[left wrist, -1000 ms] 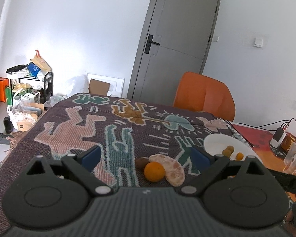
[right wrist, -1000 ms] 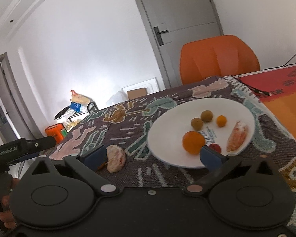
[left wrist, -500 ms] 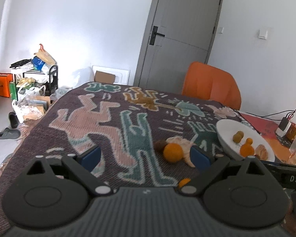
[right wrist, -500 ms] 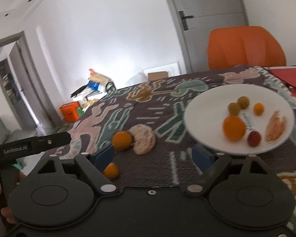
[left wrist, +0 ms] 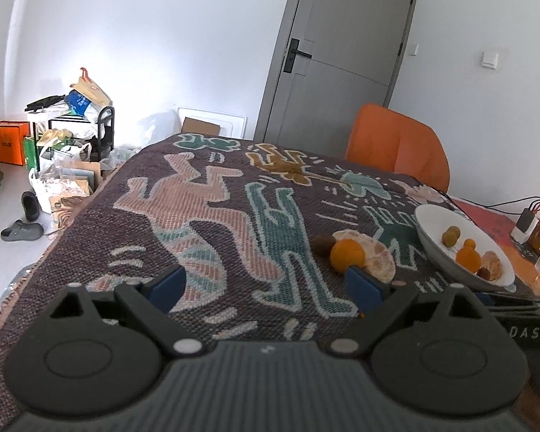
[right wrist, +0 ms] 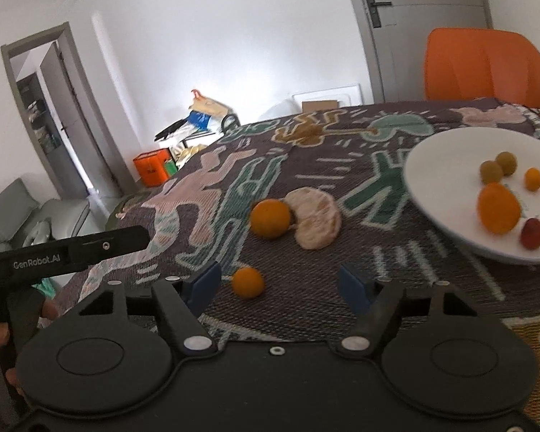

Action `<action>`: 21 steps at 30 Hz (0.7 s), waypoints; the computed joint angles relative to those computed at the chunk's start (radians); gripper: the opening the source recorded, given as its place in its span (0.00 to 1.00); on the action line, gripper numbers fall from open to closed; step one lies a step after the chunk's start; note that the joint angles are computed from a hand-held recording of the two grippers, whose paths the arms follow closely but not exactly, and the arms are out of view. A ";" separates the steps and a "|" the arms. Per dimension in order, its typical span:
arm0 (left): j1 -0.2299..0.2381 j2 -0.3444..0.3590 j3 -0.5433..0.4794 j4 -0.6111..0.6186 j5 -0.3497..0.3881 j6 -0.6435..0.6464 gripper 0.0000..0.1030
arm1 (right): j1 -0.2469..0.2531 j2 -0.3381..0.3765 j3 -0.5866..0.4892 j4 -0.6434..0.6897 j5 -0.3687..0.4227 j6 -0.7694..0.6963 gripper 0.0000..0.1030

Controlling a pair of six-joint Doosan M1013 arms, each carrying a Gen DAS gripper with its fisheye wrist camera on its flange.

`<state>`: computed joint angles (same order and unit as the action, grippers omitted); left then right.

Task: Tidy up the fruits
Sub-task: 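Move both open tools back to the fruit pile, then grasp a small orange with the right tool while the left tool grasps a large orange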

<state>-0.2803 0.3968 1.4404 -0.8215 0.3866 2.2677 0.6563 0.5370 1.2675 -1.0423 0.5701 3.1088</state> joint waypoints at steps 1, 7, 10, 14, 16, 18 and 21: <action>0.001 0.000 0.001 0.001 -0.002 -0.001 0.92 | -0.001 0.003 -0.004 0.015 -0.003 -0.016 0.64; 0.010 0.009 -0.009 0.028 0.010 -0.031 0.92 | -0.008 0.026 -0.040 0.110 -0.012 -0.111 0.55; 0.013 0.014 -0.013 0.035 0.017 -0.037 0.92 | -0.008 0.039 -0.061 0.139 -0.011 -0.159 0.53; 0.016 0.018 -0.017 0.045 0.026 -0.049 0.91 | -0.008 0.058 -0.091 0.185 0.009 -0.234 0.51; 0.016 0.021 -0.020 0.059 0.028 -0.065 0.91 | -0.009 0.070 -0.109 0.210 0.027 -0.277 0.38; 0.014 0.025 -0.025 0.081 0.033 -0.090 0.91 | -0.005 0.076 -0.118 0.179 0.058 -0.271 0.21; 0.011 0.031 -0.033 0.078 0.042 -0.087 0.90 | -0.011 0.065 -0.102 0.178 0.036 -0.242 0.21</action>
